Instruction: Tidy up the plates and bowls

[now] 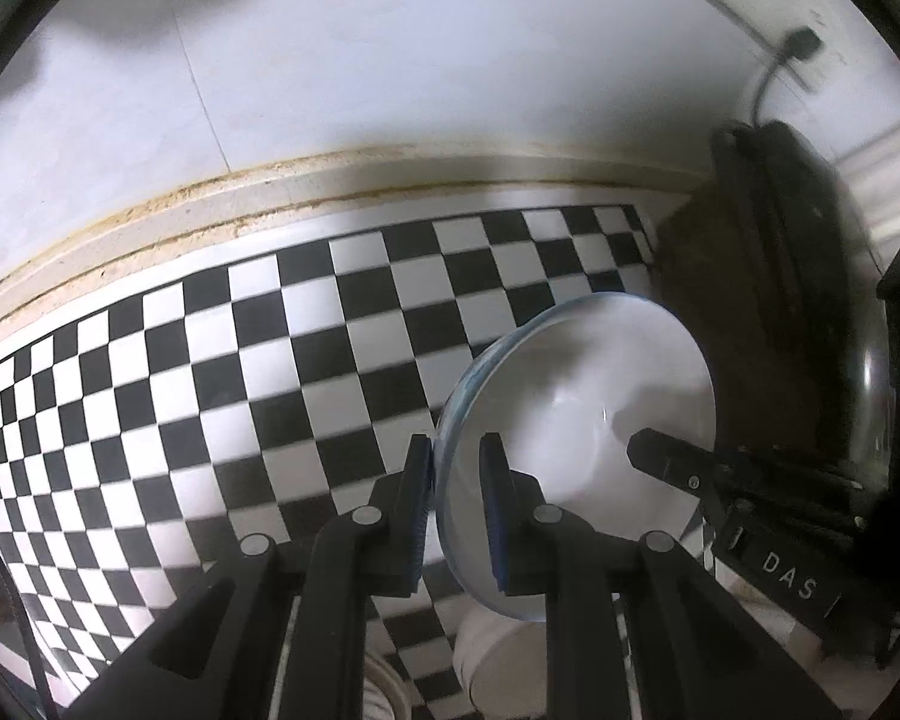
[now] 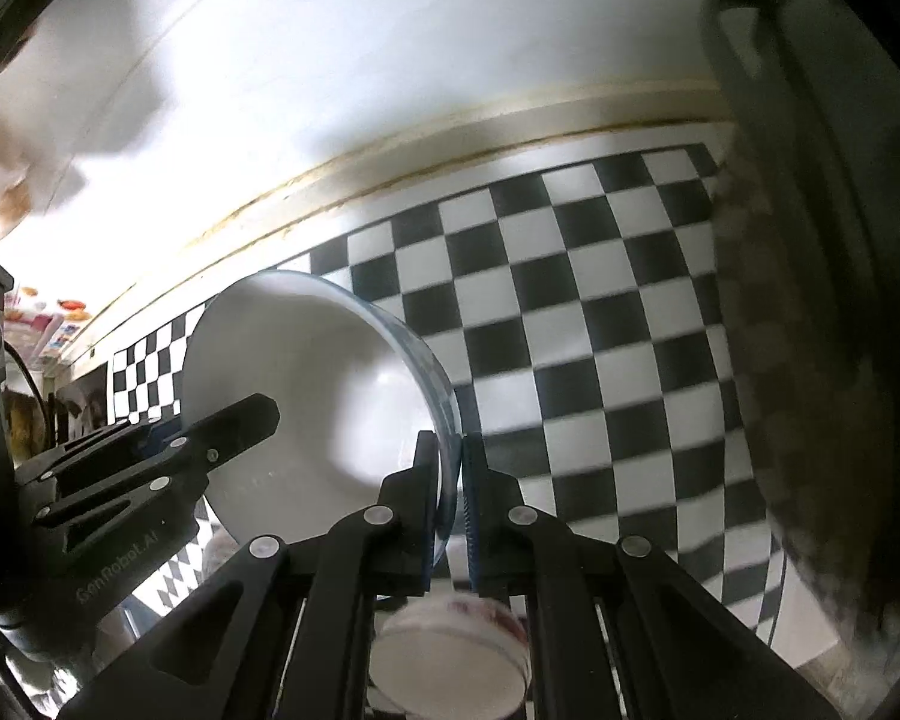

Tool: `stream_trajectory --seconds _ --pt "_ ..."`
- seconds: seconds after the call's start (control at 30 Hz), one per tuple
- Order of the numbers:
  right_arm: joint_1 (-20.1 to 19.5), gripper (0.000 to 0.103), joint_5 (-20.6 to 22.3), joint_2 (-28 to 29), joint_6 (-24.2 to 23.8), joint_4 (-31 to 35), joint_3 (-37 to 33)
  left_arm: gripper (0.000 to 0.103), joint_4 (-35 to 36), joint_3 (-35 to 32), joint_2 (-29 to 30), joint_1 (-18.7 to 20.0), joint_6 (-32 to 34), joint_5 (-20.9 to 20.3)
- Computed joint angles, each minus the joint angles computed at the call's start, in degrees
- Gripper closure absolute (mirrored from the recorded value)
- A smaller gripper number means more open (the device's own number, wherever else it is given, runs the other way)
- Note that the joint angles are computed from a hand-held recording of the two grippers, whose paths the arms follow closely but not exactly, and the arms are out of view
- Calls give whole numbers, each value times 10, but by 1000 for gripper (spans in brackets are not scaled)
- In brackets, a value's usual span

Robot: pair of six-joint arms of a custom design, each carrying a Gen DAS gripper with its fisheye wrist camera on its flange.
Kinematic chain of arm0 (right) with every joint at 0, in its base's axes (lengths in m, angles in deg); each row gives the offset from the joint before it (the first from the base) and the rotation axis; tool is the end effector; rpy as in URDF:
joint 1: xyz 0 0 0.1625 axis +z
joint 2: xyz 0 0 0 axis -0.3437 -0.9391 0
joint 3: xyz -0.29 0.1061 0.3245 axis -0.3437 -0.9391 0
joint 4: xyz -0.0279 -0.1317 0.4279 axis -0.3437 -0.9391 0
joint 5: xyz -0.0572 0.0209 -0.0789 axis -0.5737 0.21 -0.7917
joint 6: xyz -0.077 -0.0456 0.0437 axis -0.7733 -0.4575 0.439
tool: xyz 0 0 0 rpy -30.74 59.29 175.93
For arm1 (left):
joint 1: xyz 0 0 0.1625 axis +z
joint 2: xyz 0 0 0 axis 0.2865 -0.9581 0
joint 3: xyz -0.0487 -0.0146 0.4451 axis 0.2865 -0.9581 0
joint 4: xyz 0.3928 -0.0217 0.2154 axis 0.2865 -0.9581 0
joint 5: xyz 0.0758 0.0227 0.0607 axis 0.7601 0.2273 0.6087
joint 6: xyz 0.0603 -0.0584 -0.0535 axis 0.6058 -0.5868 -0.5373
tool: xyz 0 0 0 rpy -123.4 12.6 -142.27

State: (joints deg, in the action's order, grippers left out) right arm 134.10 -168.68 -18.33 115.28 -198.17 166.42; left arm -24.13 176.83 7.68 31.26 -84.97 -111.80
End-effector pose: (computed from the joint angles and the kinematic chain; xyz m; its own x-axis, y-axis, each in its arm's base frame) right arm 0.2880 -0.4516 0.1269 -0.8522 0.2541 0.4574 0.1268 0.9484 -0.2906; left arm -0.2289 -0.5051 0.2338 -0.8382 0.3233 -0.4392 0.2988 0.9460 0.1261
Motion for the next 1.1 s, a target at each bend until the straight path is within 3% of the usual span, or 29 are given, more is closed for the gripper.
stream_trajectory --seconds 0.43,0.6,1.1 --pt "90 94 3 -61 93 15 76 89 51 66 -109 -57 -33 -28" --pt "103 94 14 -106 111 20 115 89 70 84 -134 -73 -45 -43" --pt "87 94 41 -137 140 5 188 89 85 137 -142 -90 -56 -86"
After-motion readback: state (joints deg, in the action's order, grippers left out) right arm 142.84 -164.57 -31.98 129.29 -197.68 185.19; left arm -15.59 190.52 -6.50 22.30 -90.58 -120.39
